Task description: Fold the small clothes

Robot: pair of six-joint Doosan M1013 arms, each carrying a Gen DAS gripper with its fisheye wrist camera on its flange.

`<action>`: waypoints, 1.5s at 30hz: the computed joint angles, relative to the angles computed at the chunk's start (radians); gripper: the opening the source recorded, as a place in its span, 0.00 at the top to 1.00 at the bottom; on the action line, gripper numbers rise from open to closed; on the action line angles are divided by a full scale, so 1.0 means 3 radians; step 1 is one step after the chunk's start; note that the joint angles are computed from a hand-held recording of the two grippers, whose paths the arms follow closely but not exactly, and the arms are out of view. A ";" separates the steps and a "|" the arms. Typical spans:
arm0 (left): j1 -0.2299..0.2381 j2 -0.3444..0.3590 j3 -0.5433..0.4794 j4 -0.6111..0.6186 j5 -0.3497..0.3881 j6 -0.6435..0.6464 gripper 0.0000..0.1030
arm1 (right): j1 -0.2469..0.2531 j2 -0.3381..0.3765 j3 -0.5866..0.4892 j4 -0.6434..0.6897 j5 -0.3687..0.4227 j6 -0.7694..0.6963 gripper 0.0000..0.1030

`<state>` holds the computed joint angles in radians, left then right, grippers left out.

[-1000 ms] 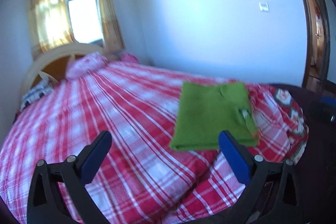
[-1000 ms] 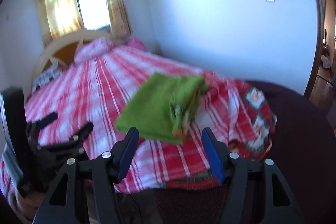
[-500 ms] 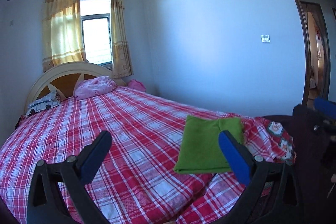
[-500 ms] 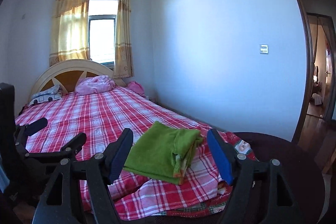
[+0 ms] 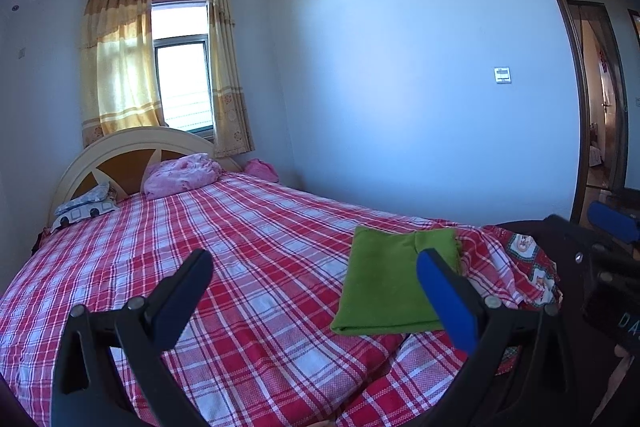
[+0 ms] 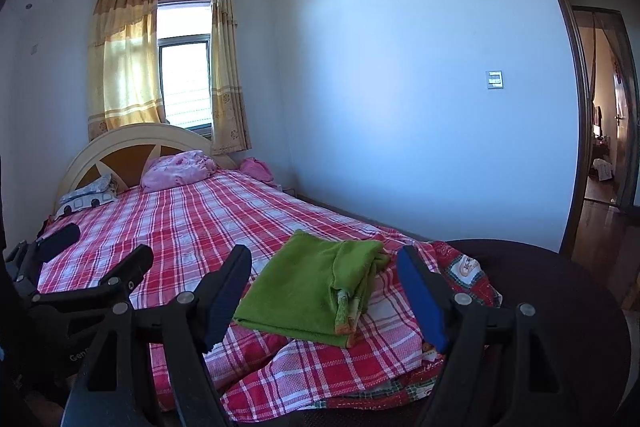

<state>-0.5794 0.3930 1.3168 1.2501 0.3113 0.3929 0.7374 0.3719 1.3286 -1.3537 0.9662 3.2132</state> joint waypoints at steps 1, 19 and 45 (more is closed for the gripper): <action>0.0004 -0.0002 0.0002 -0.0029 -0.0010 0.0017 0.00 | -0.0003 0.0002 0.0000 0.0012 -0.0014 -0.0007 0.26; -0.0001 0.0007 -0.0014 -0.0217 0.0070 0.0199 0.00 | -0.0025 0.0001 0.0015 0.0027 -0.0022 0.0025 0.26; 0.0016 -0.0012 0.0009 -0.0462 0.0008 0.0465 0.00 | 0.0002 0.0020 -0.0007 0.0060 0.0017 0.0041 0.26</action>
